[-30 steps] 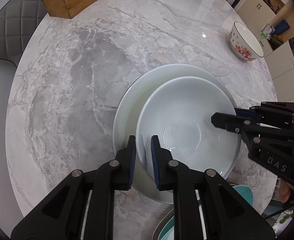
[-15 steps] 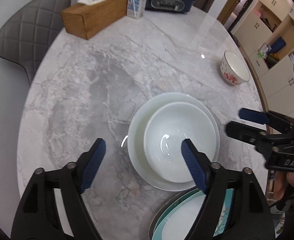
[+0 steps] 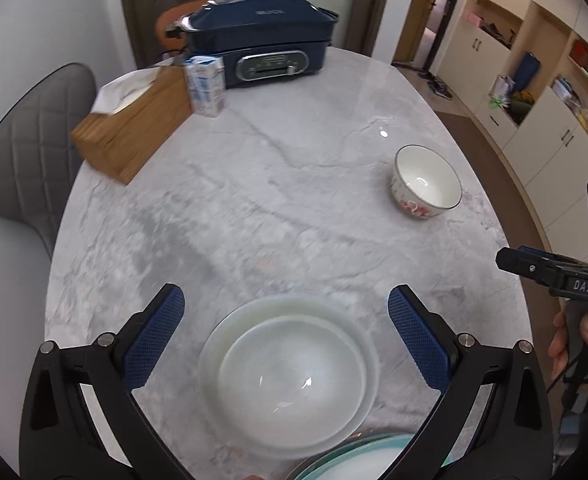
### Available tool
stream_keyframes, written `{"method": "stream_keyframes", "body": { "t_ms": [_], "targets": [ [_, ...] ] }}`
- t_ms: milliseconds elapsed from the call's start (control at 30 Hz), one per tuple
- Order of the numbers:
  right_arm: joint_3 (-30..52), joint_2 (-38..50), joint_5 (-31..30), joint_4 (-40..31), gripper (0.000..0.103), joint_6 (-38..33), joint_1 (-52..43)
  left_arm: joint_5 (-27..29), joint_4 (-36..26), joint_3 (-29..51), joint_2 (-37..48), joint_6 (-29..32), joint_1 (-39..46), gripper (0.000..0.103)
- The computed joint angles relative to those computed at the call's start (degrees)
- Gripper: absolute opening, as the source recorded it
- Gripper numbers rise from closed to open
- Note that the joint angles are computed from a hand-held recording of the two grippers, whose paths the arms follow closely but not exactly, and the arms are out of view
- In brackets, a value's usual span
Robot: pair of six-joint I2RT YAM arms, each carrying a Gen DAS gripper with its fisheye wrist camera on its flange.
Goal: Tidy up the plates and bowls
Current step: 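Move the open left tool to the pink-flowered bowl, then close the left tool on the brown rim of the pink-flowered bowl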
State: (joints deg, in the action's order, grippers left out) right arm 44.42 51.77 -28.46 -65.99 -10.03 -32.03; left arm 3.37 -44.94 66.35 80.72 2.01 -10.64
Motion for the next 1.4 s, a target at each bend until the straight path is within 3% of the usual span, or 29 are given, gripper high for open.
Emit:
{"method": "stream_keyframes", "body": {
  "t_ms": [200, 533, 700, 867, 967, 1033, 1133, 1200, 1367, 1400],
  "targets": [
    [1.9, 10.5, -1.5, 5.9, 0.103, -5.6, -8.3, -3.1, 0.2, 16.6, 17.9, -2.4, -9.0, 0.103],
    [9.5, 28.1, -1.8, 17.2, 0.096, -2.3, -7.0, -3.6, -10.1, 56.2, 51.1, -7.7, -15.3, 0.103],
    [12.9, 36.6, 0.7, 19.4, 0.08, -2.3, -4.5, -3.6, -13.3, 66.6, 60.9, -8.3, -16.0, 0.102],
    [12.7, 40.2, 1.1, 20.8, 0.071, -3.3, -3.3, -3.7, -11.5, 66.9, 64.0, -8.0, -16.1, 0.1],
    [12.7, 41.8, 1.3, 22.0, 0.066, -3.0, -2.5, -3.3, -11.3, 67.8, 65.4, -7.4, -16.2, 0.086],
    [12.7, 42.5, 1.7, 22.6, 0.064, -2.9, -2.0, -2.8, -12.7, 70.8, 67.7, -6.9, -16.0, 0.068],
    [13.0, 43.7, 1.7, 23.1, 0.059, -2.3, -1.4, -1.6, -14.0, 73.2, 69.8, -6.7, -15.9, 0.055],
    [12.9, 44.1, 2.0, 23.4, 0.054, -2.2, -1.0, -1.4, -18.2, 78.2, 72.5, -6.6, -15.9, 0.051],
    [12.9, 44.7, 2.4, 23.5, 0.047, -1.9, 0.3, 0.6, -20.0, 82.0, 74.9, -6.6, -15.6, 0.041],
    [12.8, 44.7, 2.4, 23.5, 0.041, -1.9, 0.6, 1.2, -20.5, 82.8, 75.4, -6.6, -15.5, 0.034]
  ]
}}
